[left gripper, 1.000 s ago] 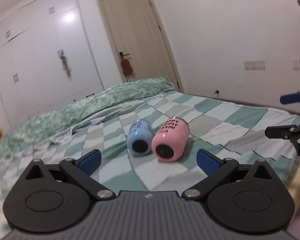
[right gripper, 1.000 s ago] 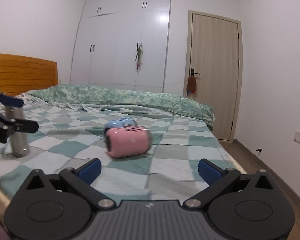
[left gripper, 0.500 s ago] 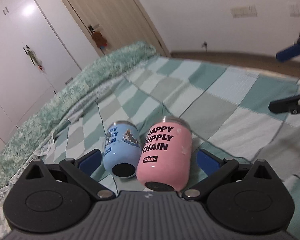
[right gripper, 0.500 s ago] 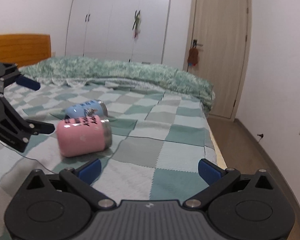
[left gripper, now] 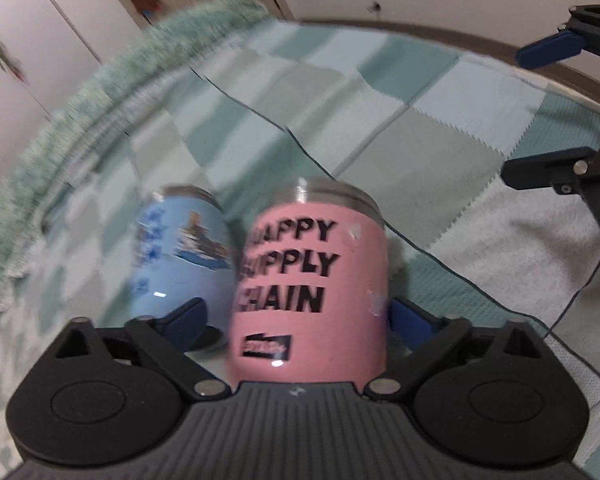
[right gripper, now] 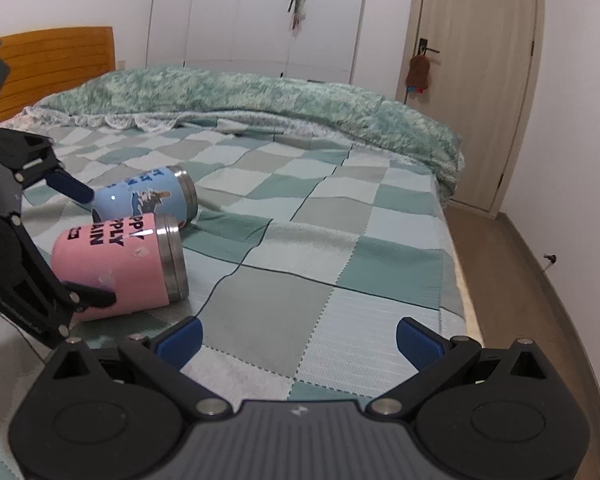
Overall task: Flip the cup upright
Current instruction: 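Move the right tool toward the pink cup lying on its side, then grasp the pink cup's body with the right gripper and lift it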
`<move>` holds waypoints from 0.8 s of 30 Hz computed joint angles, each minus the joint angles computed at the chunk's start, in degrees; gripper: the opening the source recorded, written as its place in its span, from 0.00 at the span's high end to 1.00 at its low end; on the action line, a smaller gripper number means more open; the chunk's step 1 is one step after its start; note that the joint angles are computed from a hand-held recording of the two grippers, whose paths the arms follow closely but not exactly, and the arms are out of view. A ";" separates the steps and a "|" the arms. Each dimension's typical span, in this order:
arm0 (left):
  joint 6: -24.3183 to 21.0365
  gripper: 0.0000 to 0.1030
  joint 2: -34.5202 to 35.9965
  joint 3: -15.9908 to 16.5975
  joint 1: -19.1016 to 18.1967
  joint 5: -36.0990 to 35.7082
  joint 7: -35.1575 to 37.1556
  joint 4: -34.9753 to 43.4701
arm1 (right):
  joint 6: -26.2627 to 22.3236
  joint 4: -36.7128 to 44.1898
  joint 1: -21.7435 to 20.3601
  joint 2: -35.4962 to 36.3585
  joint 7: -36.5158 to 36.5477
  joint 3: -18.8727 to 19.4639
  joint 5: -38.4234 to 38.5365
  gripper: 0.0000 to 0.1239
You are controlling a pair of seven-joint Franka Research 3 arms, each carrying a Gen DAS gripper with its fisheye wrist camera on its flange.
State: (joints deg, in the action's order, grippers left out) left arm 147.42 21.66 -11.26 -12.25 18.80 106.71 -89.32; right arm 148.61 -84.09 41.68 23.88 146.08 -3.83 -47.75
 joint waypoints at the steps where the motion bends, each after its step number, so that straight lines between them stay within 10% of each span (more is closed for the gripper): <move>1: -2.72 0.16 1.41 -0.02 -0.31 -0.20 0.13 2.07 | 0.02 0.56 -0.36 0.55 -0.91 0.33 0.76 0.17; 24: 9.36 0.18 -16.68 0.26 -0.49 9.88 -6.94 -19.55 | -5.96 -6.41 2.38 -8.75 4.80 4.37 -7.28 0.17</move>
